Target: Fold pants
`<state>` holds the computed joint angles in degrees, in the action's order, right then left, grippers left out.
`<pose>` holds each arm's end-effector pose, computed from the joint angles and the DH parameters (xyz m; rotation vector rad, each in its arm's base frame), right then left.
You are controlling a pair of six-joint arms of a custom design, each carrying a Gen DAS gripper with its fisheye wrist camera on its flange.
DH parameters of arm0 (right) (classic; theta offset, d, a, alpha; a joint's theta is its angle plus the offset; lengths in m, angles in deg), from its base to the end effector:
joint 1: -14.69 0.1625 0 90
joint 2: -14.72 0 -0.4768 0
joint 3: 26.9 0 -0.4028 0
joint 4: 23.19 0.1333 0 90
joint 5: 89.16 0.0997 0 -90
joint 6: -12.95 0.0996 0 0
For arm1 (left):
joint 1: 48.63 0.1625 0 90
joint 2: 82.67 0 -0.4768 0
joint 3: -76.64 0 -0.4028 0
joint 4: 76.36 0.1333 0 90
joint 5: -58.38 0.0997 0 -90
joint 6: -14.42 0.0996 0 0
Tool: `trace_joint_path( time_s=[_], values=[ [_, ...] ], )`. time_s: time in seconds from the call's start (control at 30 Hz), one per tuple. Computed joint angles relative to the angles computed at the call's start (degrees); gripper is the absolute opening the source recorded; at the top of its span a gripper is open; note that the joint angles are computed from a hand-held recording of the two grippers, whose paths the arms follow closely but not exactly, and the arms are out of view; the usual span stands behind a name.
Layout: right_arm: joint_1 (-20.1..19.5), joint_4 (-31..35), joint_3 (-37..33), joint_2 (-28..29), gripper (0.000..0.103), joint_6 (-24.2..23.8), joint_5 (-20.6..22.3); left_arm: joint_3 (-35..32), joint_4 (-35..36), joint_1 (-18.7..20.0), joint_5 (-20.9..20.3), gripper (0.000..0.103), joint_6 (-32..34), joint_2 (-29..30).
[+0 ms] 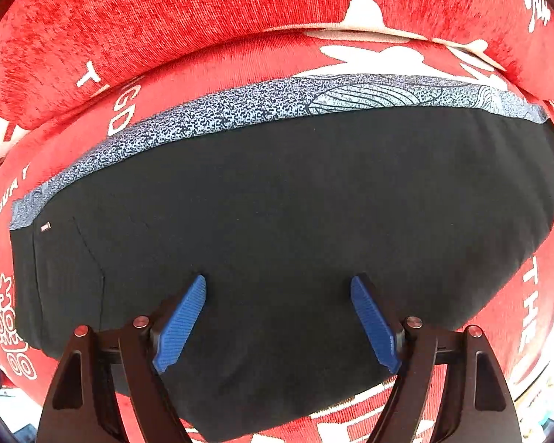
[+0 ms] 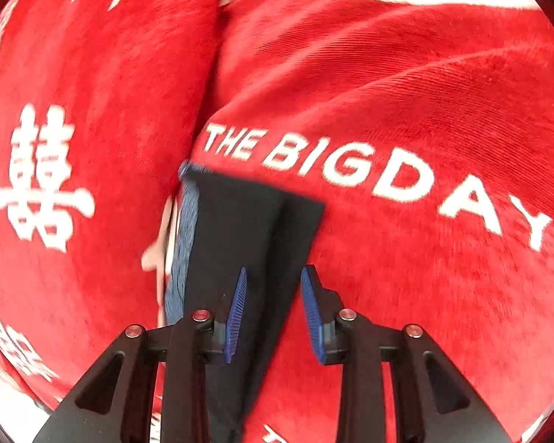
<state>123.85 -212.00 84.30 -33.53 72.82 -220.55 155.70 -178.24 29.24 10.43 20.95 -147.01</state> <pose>0.2689 -0.5685 0.1573 -1.2339 -2.3882 1.3074 0.0501 -0.7185 0.4111 0.4127 2.3707 0.0144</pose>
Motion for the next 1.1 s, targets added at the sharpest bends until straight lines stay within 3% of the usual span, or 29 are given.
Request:
trace_joint_path(
  time_s=[0.07,0.1,0.17,0.33,0.37,0.43,0.5,0.6,0.7,0.77,0.87,0.9,0.97,1.03,1.1],
  values=[
    [-1.7,-2.7,0.9,-0.2,0.035,-0.2,2.6,0.1,0.2,-0.1,-0.1,0.081,-0.3,0.0],
    [-2.3,-5.1,1.3,0.0,0.028,-1.1,3.4,-0.1,0.6,-0.2,0.1,0.081,-0.5,0.2],
    [-2.8,-3.4,1.3,-0.6,0.012,-0.8,4.4,-0.5,1.3,-0.4,0.5,0.081,-1.0,0.6],
    [-2.0,2.9,0.9,-2.3,0.012,-2.5,2.9,-0.4,0.8,-0.6,1.6,0.083,-1.7,1.1],
    [-1.9,3.0,1.0,-2.4,0.019,-2.3,2.6,-0.4,1.0,-0.7,1.8,0.083,-2.3,1.2],
    [-0.4,3.5,0.3,-2.2,0.021,-3.7,-0.6,-0.9,0.9,-0.4,1.9,0.083,-2.0,1.5],
    [-0.1,-0.1,0.6,-2.0,0.021,-6.4,1.4,-0.9,0.8,-0.4,1.9,0.083,-1.9,1.6],
    [-1.1,3.5,-0.1,-2.3,0.022,-7.1,3.4,0.1,-0.1,-0.4,2.0,0.083,-1.9,1.4],
    [-2.7,1.8,-0.2,-1.5,0.02,-6.8,5.5,1.1,-0.5,-0.2,2.0,0.083,-1.6,0.3],
    [-2.9,4.1,-1.2,-1.4,0.006,-6.3,7.0,1.4,-0.7,-0.2,1.8,0.083,-1.6,0.1],
    [-0.8,8.9,-3.2,-1.7,0.006,-10.2,3.2,2.2,-2.1,0.0,1.8,0.087,-1.2,-0.3],
    [-0.6,13.1,-3.4,-2.3,0.006,-9.1,1.1,2.4,-2.2,0.1,1.7,0.087,-1.3,-0.4],
    [-1.8,14.3,-1.2,-3.5,0.007,-5.3,2.3,1.4,0.2,-0.2,2.2,0.087,-3.0,-0.1],
    [-0.2,15.8,-1.4,-3.4,0.026,-2.5,-2.5,-0.5,3.4,-0.7,2.1,0.087,-5.1,0.5],
    [2.0,19.1,-3.1,-3.1,0.027,-1.0,-5.8,-1.7,1.0,-1.5,-0.5,0.087,-4.2,0.7]
  ],
)
